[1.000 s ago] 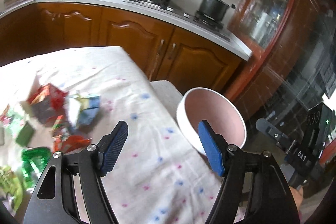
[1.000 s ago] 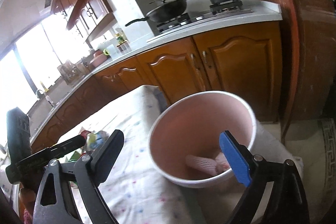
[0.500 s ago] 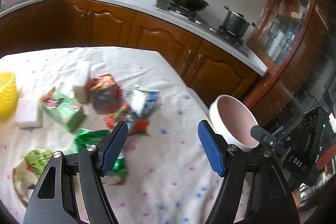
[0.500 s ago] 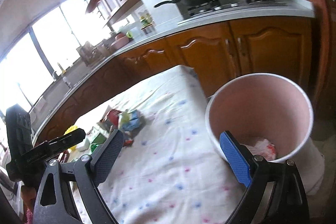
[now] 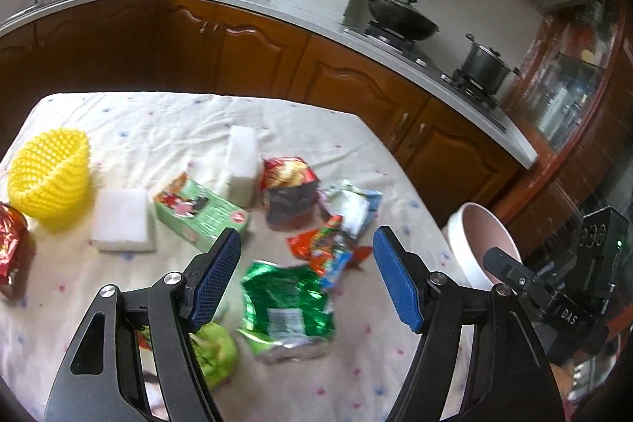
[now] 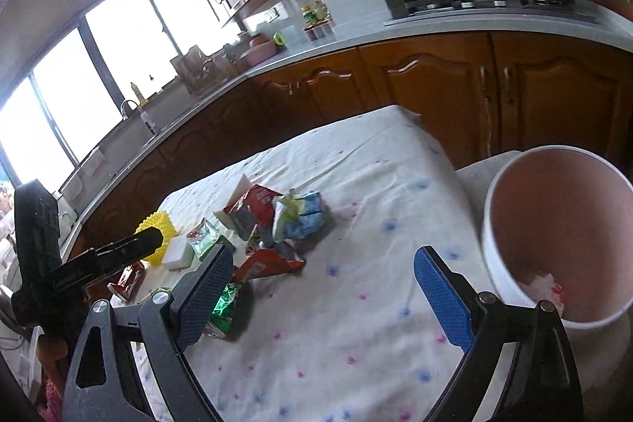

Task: Collect trash
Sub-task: 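Move both open grippers back over the table items, then grasp the white foam block with the left gripper while the right gripper grasps the crumpled green-blue wrapper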

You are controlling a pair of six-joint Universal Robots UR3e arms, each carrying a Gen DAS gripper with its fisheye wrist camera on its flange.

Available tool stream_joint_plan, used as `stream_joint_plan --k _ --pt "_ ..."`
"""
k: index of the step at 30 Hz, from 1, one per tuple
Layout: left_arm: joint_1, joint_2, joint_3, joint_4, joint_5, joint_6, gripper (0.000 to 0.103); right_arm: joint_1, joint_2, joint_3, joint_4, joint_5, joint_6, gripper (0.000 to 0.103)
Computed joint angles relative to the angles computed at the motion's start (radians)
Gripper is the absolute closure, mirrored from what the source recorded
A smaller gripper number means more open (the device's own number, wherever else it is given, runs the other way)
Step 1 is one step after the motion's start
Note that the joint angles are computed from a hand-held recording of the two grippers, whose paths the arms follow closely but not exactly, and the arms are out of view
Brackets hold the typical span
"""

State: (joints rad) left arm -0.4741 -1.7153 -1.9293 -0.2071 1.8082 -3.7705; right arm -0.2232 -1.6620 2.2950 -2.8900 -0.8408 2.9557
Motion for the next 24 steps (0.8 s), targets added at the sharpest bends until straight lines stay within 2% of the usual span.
stream_joint_plan --k 7,16,18,20,24 --pt "0.088 -0.016 0.038 -0.071 -0.02 0.032 0.032 0.099 0.133 -0.117 -0.039 -0.052 0.044 0.009" --pt "0.189 -0.163 0.26 -0.239 -0.034 0.112 0.032 0.193 0.331 -0.337 -0.025 -0.102 0.097 0.009" --pt "0.207 -0.204 0.308 -0.266 -0.041 0.127 0.032 0.216 0.378 -0.389 -0.015 -0.119 0.102 0.011" --pt "0.225 -0.247 0.357 -0.292 -0.059 0.141 0.032 0.239 0.425 -0.447 0.012 -0.131 0.102 0.02" --pt "0.239 -0.326 0.454 -0.344 -0.085 0.166 0.032 0.274 0.515 -0.553 0.059 -0.158 0.101 0.03"
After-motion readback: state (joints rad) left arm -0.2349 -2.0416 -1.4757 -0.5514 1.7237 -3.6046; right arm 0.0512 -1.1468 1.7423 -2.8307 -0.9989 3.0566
